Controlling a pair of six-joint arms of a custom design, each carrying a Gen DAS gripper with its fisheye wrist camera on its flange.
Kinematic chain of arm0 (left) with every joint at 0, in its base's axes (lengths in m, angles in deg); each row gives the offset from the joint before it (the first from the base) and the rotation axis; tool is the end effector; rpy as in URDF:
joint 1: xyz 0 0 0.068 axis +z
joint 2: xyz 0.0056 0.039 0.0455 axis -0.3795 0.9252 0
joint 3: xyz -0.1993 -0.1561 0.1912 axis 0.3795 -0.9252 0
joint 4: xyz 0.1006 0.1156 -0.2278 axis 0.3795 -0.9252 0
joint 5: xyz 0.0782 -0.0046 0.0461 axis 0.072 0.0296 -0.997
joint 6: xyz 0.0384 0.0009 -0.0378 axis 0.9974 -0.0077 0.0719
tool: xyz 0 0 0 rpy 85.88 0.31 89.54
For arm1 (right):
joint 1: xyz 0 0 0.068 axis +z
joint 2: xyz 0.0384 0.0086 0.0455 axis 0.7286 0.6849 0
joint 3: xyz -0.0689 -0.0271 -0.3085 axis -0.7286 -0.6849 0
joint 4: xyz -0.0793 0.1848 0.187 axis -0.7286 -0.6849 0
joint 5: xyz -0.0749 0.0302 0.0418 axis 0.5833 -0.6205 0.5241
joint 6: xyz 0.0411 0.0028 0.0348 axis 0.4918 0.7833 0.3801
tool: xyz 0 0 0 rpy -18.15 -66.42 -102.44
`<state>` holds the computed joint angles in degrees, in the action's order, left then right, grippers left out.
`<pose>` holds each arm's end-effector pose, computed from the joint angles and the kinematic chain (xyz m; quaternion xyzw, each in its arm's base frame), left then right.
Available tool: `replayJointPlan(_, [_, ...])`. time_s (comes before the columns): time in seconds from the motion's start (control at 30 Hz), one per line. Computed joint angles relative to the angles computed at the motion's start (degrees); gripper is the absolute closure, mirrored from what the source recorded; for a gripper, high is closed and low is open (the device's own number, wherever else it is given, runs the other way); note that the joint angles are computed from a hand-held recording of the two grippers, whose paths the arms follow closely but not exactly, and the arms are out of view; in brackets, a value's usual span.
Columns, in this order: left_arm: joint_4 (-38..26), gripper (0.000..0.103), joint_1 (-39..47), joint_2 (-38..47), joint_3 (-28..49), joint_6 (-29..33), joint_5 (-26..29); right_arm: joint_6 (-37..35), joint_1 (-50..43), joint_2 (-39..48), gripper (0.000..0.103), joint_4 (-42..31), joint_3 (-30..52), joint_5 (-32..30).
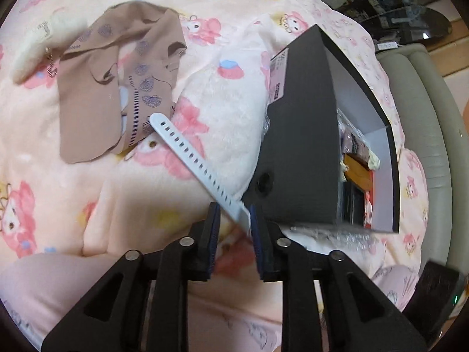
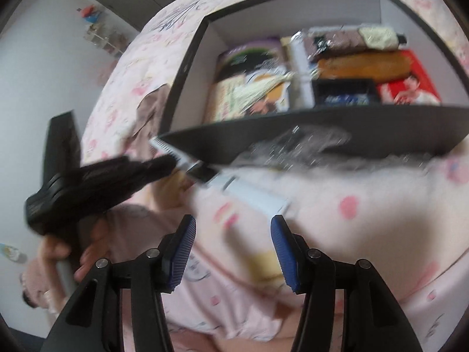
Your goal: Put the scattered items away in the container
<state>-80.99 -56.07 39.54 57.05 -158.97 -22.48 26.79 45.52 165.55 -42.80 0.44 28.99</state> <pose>0.1740 -0.1165 0.1461 -0.3072 0.9134 -0.2127 0.1617 0.2074 0.0156 0.1837 -0.1727 0.9388 0.2849 0.0873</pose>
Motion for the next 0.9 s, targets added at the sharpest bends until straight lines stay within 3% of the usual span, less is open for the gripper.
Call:
replayJointPlan(0.17, [2.41,0.068,2.43,3.77,0.10,-0.61,1.86,4.36,1.14,2.58,0.053,3.66,-0.96,1.12])
replayJointPlan(0.23, [2.92,0.069,2.18,3.69,-0.20,-0.55,1.42,5.64,0.33,3.42,0.053,5.12,-1.36,-0.26])
replayJointPlan(0.3, [3.00,0.097,1.62,3.30,-0.42,0.20,1.42,7.23,-0.49,3.81,0.053,7.60,-1.96,-1.31])
replayJointPlan(0.37, [1.95,0.099,0.36,2.50,-0.23,0.84,1.25,9.18,-2.12,4.44,0.053,9.53,-2.17,-2.61])
replayJointPlan(0.5, [-4.76,0.099,-6.98,-1.19,1.62,1.04,-2.56,10.67,-6.23,2.95,0.053,11.03,-2.45,-6.18])
replayJointPlan(0.7, [-2.08,0.095,-7.35,-5.14,-1.47,-0.25,-2.05,10.96,-5.60,6.57,0.052,11.10,-1.71,-4.01])
replayJointPlan(0.9, [-1.11,0.088,-4.56,-4.02,-2.15,1.09,-0.84,16.28,-4.83,9.32,0.053,20.52,-3.75,-3.45])
